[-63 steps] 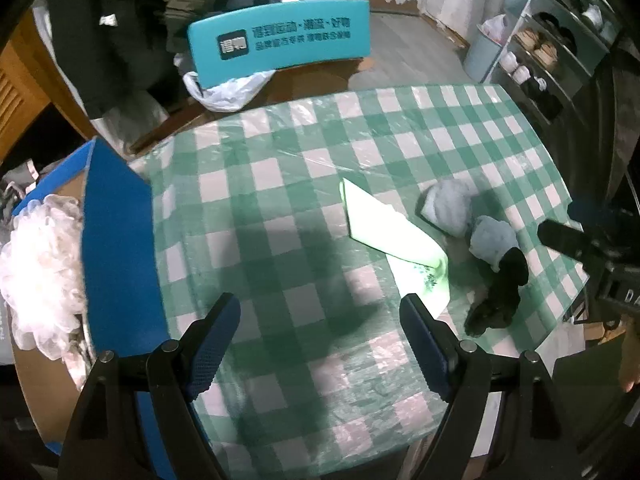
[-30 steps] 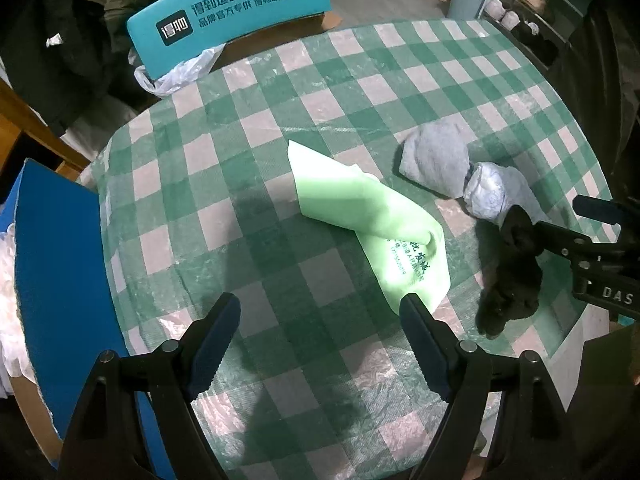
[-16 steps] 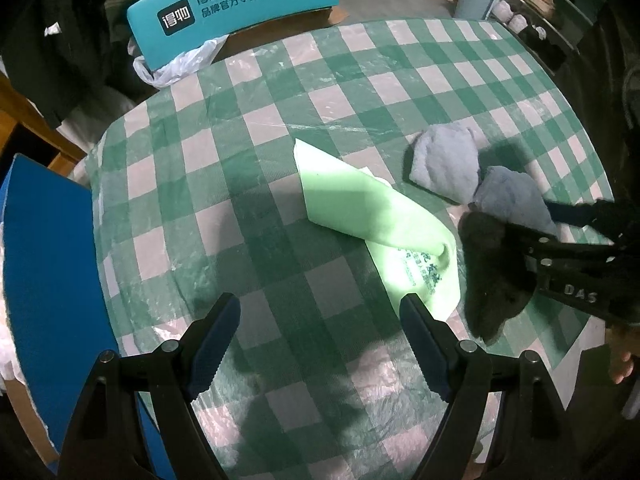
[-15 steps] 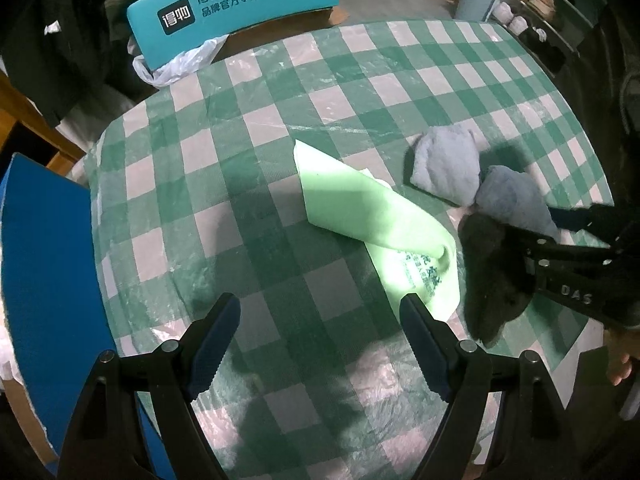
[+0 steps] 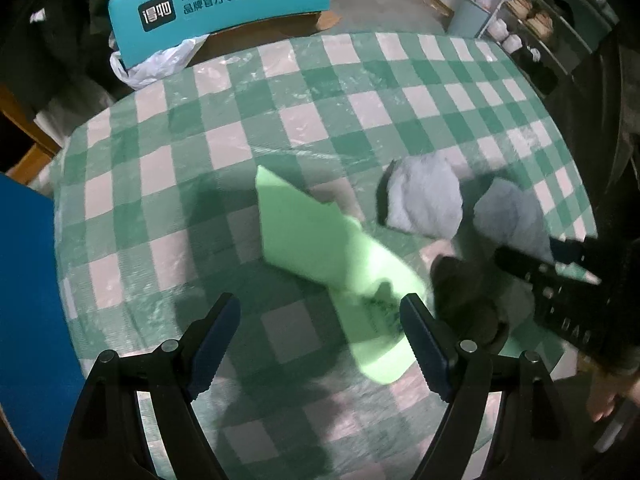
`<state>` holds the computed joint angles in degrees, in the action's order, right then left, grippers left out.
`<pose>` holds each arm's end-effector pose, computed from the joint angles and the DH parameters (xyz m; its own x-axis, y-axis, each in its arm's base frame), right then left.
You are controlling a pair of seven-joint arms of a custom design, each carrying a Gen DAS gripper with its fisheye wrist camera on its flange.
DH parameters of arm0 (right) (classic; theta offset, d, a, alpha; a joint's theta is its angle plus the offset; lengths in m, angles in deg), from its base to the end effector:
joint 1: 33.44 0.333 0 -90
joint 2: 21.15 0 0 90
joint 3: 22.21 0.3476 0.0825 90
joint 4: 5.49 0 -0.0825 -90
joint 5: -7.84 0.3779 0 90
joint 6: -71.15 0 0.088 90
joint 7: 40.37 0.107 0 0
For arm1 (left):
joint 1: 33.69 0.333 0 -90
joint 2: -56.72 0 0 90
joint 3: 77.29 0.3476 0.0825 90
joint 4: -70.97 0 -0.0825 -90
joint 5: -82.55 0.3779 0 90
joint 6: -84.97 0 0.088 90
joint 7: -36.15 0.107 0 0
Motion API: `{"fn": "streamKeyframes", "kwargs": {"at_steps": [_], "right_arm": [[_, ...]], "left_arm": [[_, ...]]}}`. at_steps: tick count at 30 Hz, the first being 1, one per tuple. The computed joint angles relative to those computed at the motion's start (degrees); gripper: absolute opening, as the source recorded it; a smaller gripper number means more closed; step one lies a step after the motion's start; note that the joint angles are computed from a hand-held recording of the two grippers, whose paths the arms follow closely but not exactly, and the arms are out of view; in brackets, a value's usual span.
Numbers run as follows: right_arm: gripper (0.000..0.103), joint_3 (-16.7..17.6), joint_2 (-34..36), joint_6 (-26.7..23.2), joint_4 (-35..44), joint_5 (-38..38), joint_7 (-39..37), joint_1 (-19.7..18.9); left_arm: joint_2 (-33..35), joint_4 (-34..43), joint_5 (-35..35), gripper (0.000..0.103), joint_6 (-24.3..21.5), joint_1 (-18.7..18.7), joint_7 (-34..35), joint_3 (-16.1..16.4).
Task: Organize soft objects
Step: 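Close the left tool on the green cloth while the right tool grasps the white sock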
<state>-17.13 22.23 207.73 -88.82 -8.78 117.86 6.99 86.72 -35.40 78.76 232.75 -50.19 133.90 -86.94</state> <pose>0.5426 0.5269 0.2806 -0.2203 -0.9716 -0.0864 -0.9473 0.2342 -0.2186 0.6100 -0.2853 0.2929 -0.4938 -0.8636 0.1016 -0.8588 0.4660 -0.2128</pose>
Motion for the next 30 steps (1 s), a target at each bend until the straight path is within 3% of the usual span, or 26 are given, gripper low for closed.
{"fn": "streamKeyframes", "kwargs": {"at_steps": [21,30], "right_arm": [[0.040,-0.1,-2.1,1.8,-2.6,-1.2,1.8,0.3],[0.040,-0.3,-2.5,2.2,-2.8,-1.5,2.7,0.4]], "left_arm": [[5.0,5.9,-2.3,0.087,-4.2,-1.0,-2.4,-1.0],[4.8,4.3,-1.5,0.084,-2.5,-1.2,-0.6,-1.0]]}}
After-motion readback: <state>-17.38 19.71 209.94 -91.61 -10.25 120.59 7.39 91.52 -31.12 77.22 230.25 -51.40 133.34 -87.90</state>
